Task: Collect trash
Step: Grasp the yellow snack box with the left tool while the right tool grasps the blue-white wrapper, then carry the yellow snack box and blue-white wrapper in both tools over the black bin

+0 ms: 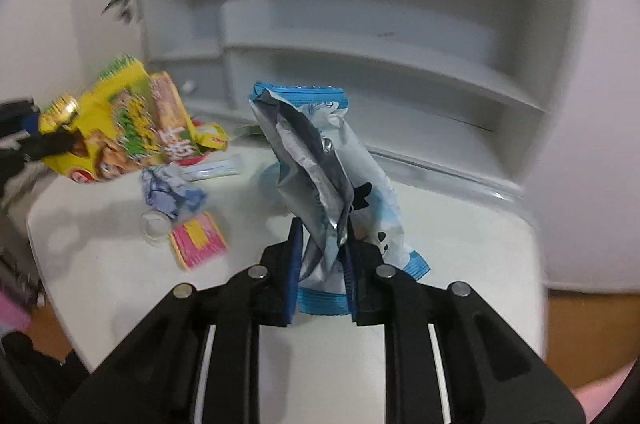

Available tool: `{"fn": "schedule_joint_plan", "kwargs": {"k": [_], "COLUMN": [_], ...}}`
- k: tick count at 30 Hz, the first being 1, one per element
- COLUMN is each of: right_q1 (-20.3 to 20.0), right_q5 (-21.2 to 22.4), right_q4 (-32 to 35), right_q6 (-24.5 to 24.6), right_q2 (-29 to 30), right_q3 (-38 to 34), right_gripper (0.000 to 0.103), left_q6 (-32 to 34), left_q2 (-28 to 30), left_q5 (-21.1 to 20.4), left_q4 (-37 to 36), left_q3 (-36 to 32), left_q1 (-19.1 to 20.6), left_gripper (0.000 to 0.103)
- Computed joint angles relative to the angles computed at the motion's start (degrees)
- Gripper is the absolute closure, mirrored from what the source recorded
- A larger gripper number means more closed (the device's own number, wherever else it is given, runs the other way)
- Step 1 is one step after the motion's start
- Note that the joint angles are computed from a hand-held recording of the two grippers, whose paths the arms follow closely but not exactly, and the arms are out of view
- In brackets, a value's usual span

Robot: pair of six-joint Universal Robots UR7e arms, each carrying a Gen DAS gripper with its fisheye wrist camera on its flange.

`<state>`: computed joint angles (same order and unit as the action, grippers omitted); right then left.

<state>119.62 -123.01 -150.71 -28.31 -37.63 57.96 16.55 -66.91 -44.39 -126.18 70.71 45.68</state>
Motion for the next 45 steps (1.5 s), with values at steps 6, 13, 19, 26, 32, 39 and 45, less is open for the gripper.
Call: {"fn": "schedule_joint_plan", "kwargs": {"k": [6, 13, 19, 26, 32, 39, 45], "right_q1": [0.0, -1.3, -4.0, -8.5, -12.6, -21.3, -30.5], "right_q5": [-9.5, -25.7, -33.2, -35.5, -31.7, -21.2, -11.3], "right_q4": [-15.9, -31.1, -34.5, -35.0, -31.5, -31.9, -30.4], "right_q6": [5.1, 10.4, 18.1, 26.0, 31.3, 31.8, 33.8], "right_q2": [-16.6, -33.6, -46.3, -56.2, -59.4, -59.7, -57.0], "right_q3": [23.0, 44.6, 58.5, 68.9, 72.4, 75.0, 75.8], "right_gripper": [0.084, 0.084, 0.084, 0.084, 0.084, 0.084, 0.084], "left_q6": [1.2, -0.1, -0.8, -0.2, -0.3, -0.9, -2.9], "left_q2": [5.6, 13.9, 20.8, 26.0, 29.6, 33.2, 35.2], "left_q5": [-10.9, -22.9, -30.8, -34.1, -34.1, -31.7, -29.1], "left_q4": [-5.4, -9.9, -10.6, -10.9, -9.9, -7.8, -6.7], "left_q3": [1.8, 4.1, 4.0, 4.5, 3.6, 3.4, 5.1], "left_q1": [-3.6, -8.2, -11.7, -14.5, -14.5, -13.0, -10.0], "left_gripper": [0.071, 0.071, 0.071, 0.071, 0.071, 0.071, 0.071]}}
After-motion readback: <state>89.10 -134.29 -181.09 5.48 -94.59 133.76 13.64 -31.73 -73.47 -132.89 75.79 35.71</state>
